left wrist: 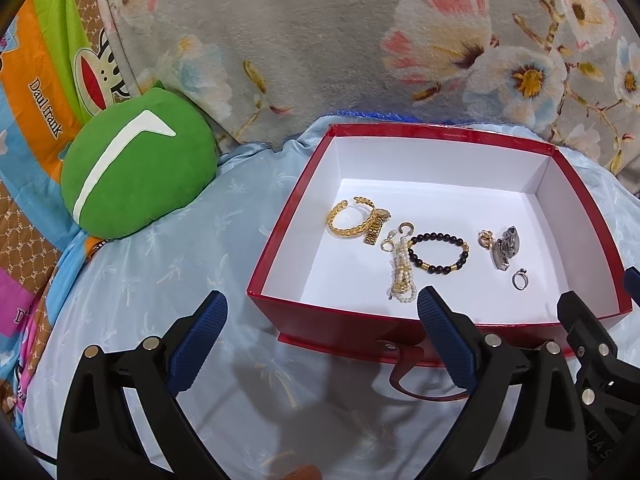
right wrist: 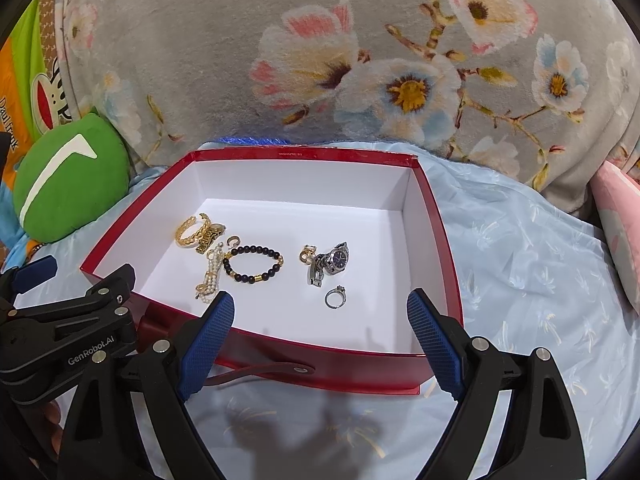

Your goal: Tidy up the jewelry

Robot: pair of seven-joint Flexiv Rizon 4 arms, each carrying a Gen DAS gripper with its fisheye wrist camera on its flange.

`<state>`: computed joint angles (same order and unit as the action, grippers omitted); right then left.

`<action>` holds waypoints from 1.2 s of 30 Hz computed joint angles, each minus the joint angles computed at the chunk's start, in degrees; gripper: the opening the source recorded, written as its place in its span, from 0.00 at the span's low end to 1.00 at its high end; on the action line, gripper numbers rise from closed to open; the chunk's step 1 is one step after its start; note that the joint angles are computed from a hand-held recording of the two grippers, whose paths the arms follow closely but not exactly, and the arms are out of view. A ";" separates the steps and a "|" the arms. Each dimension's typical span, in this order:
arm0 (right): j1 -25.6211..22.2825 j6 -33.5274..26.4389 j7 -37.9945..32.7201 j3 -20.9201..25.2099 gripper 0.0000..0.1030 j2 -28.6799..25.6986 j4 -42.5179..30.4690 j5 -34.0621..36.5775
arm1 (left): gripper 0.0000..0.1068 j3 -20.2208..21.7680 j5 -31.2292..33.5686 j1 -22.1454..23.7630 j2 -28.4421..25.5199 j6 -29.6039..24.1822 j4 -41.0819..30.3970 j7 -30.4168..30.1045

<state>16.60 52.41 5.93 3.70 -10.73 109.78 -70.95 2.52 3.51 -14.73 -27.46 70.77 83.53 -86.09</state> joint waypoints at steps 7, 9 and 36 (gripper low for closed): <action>0.12 -0.04 -0.28 0.03 0.84 -0.17 -0.16 0.15 | 0.88 -1.09 -0.98 0.58 0.40 0.04 0.69 1.09; 0.25 -0.36 -0.26 0.02 0.84 -0.23 -0.25 0.14 | 0.88 -0.95 -1.11 0.44 0.35 -0.24 0.60 1.08; 0.56 -0.93 0.11 -0.01 0.84 -0.36 -0.37 -0.10 | 0.87 -0.53 0.24 0.27 0.19 -0.42 0.29 -0.36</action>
<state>17.16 51.47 6.05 3.69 -11.09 109.41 -71.05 1.99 3.75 -14.46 -27.28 70.36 83.82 -86.45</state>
